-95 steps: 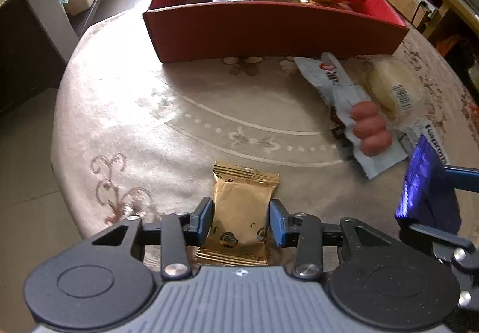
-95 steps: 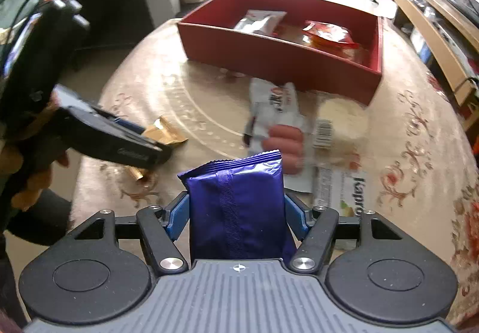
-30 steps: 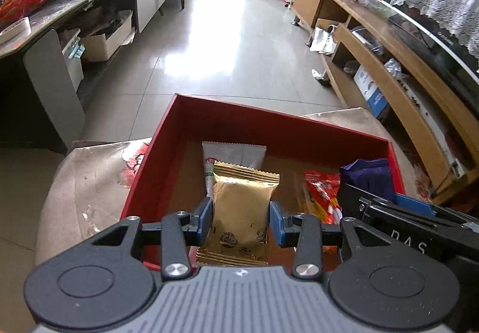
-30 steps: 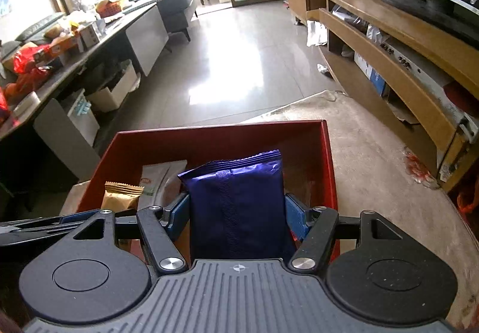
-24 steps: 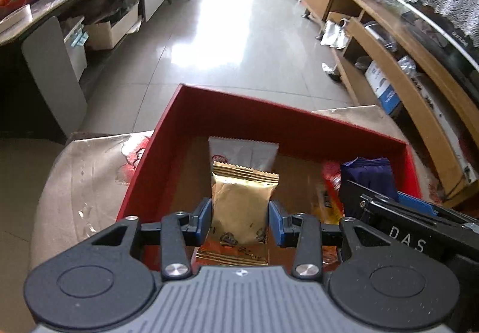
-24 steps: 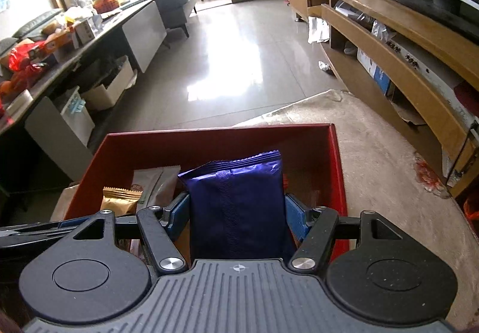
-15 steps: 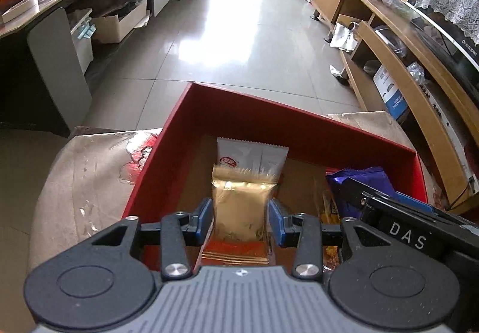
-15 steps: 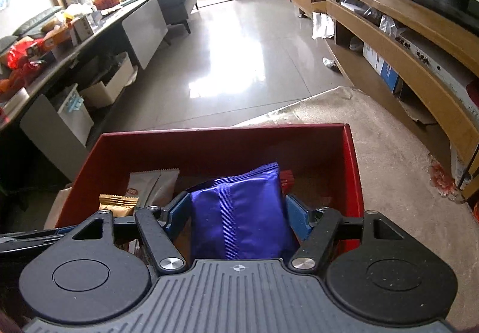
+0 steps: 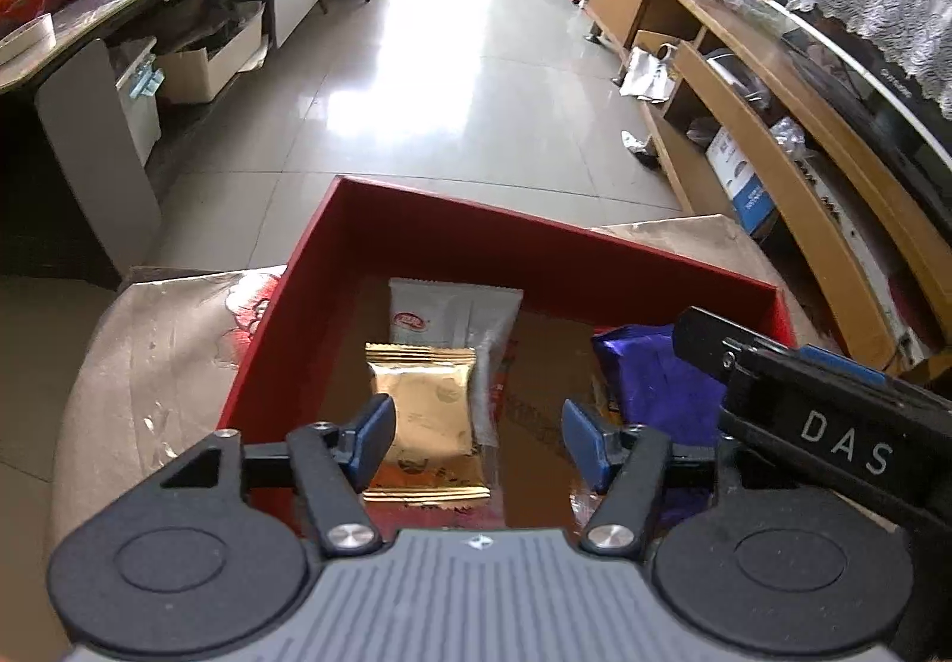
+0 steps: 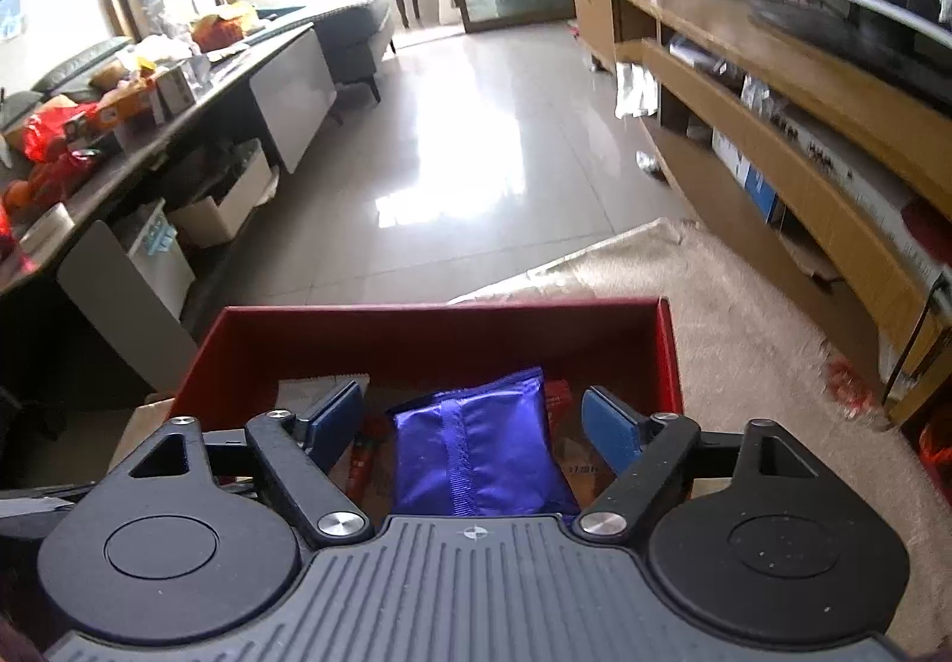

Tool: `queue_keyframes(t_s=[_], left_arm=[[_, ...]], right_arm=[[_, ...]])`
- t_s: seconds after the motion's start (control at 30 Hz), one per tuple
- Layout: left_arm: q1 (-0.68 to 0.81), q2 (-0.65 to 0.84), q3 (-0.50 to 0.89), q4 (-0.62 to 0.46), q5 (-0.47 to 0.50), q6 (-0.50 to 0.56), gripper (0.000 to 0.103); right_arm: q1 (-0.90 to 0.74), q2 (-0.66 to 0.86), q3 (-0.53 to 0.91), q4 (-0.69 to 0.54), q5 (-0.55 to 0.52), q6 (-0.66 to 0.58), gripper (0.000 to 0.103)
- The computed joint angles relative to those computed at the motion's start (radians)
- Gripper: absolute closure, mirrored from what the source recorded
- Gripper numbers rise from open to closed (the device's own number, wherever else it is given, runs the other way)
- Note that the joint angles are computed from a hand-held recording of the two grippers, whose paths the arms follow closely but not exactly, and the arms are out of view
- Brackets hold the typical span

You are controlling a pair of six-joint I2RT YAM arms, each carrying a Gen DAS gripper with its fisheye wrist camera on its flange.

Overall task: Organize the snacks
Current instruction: 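Lower both packets into the red box and open both tools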

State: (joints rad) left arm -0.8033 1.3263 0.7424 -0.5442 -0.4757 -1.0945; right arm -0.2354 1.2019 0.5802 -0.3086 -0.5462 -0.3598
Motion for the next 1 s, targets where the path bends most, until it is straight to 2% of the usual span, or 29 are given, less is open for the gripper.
queue_keyframes(t_s=[0.53, 1.0], left_arm=[[-0.159, -0.016, 0.024, -0.069, -0.039, -0.103, 0.039], [-0.369, 0.078, 0.072, -0.130, -0.062, -0.252, 0.039]], right_arm=[[-0.172, -0.101, -0.005, -0.143, -0.041, -0.124, 0.017], [-0.444, -0.098, -0.006, -0.334, -0.105, -0.399, 0.017]])
